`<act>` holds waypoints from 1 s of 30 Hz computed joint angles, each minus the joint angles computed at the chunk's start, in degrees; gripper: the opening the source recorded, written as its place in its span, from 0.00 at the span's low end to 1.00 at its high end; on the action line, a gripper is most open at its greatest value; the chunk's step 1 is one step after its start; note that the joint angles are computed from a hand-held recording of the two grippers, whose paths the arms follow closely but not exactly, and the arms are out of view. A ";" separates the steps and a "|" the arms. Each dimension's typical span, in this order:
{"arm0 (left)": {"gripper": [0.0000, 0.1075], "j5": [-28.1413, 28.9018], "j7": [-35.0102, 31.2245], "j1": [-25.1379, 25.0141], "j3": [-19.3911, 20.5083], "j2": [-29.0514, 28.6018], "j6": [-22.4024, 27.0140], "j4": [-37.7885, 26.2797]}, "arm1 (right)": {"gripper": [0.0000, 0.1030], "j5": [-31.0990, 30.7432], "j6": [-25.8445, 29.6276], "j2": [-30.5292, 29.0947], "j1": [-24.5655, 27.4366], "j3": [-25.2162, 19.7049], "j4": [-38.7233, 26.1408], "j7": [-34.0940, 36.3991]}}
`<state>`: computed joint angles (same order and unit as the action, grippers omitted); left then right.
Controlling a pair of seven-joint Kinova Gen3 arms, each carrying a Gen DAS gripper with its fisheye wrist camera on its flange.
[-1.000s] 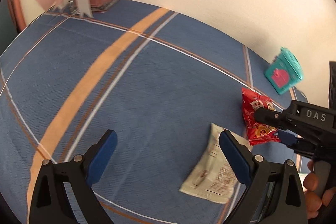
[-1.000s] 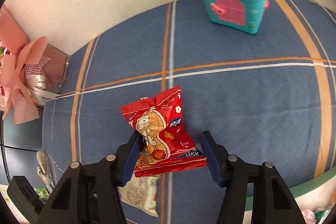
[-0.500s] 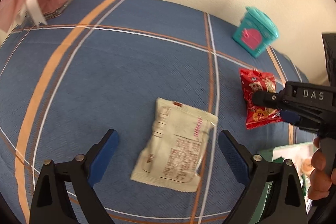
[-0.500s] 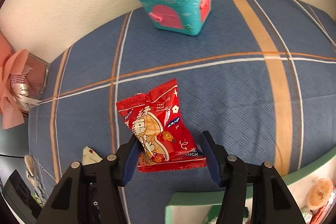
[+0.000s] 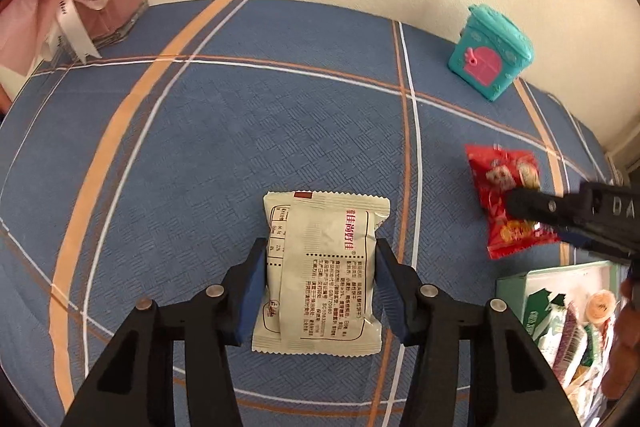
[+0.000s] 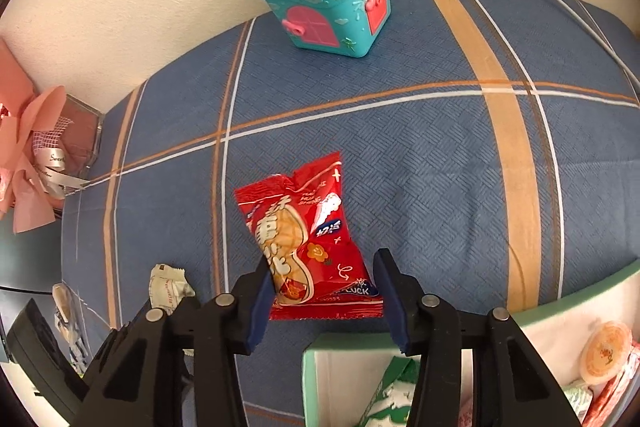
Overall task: Organize snacks
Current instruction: 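Lift and carry the red bag and cream packet over the tray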
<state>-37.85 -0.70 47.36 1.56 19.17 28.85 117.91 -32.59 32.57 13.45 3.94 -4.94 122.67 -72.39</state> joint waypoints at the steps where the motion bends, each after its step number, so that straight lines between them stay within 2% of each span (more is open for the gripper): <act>1: 0.49 -0.19 0.54 0.48 -0.16 -0.58 0.66 0.08 | 0.49 -0.45 0.26 -0.47 0.44 -0.09 0.35 0.53; 6: 0.49 -1.50 2.34 1.73 2.23 -2.61 7.23 -1.65 | 0.49 -3.68 2.01 -5.02 2.42 0.70 2.89 5.51; 12: 0.49 -3.14 5.72 3.09 7.01 -5.63 13.19 -4.09 | 0.49 -6.07 4.36 -13.16 2.01 4.97 7.06 9.87; 15: 0.49 -3.43 5.62 3.35 9.45 -6.48 14.98 -5.69 | 0.49 -4.93 5.67 -18.67 1.00 7.40 9.00 8.88; 20: 0.49 -4.65 6.45 5.56 11.64 -6.04 19.47 -9.24 | 0.49 -3.65 8.11 -24.04 0.04 12.00 10.86 9.44; 24: 0.49 -4.88 7.41 7.33 12.95 -6.50 21.24 -10.88 | 0.49 -0.13 9.55 -28.86 0.44 14.90 12.16 7.62; 27: 0.49 -5.31 9.18 9.37 13.87 -6.19 23.26 -12.00 | 0.49 4.51 10.81 -32.18 2.13 15.83 12.83 3.61; 30: 0.49 -5.26 10.54 11.42 14.90 -5.79 23.01 -12.76 | 0.49 6.11 12.30 -35.19 2.50 20.14 14.27 3.73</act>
<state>-43.11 9.84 58.77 16.46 13.38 51.87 105.16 -26.48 44.87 -21.73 6.44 15.20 136.94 -68.65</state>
